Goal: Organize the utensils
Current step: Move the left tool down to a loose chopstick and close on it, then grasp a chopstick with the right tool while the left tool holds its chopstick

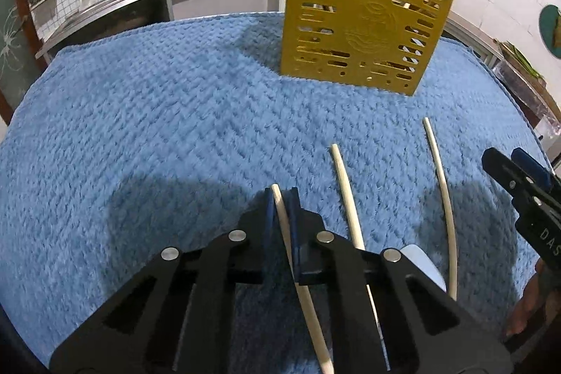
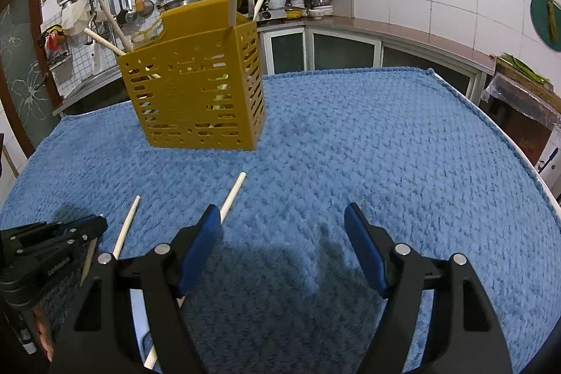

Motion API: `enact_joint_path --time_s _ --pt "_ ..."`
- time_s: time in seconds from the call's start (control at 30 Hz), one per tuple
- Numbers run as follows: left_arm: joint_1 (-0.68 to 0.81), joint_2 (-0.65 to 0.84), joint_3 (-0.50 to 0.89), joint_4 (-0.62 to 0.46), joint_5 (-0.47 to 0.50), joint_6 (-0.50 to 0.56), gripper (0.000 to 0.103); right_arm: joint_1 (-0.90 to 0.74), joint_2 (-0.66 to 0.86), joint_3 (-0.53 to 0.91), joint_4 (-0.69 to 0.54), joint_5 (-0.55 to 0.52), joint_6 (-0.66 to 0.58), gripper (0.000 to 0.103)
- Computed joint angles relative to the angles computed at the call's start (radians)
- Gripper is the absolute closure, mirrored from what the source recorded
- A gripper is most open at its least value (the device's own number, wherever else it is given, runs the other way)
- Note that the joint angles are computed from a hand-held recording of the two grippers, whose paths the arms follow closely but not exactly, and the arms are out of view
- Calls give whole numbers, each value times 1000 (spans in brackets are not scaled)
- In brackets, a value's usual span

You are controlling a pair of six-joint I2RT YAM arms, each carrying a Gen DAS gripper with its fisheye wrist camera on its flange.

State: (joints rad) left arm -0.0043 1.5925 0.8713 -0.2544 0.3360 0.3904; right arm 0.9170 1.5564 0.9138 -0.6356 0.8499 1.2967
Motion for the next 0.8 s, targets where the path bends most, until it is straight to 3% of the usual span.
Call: enact_joint_path --time_s 0.43,0.53,0.67,0.8 --pt "-8 105 101 33 -12 -1 98 -102 97 83 68 -153 -160 33" --pt "-17 122 117 38 -19 -3 99 -125 122 102 88 -186 -186 40" --pt "-2 142 138 21 16 -7 99 -158 157 129 99 -239 -203 57" --pt "6 155 154 9 35 -9 99 -175 195 183 52 -259 -216 64"
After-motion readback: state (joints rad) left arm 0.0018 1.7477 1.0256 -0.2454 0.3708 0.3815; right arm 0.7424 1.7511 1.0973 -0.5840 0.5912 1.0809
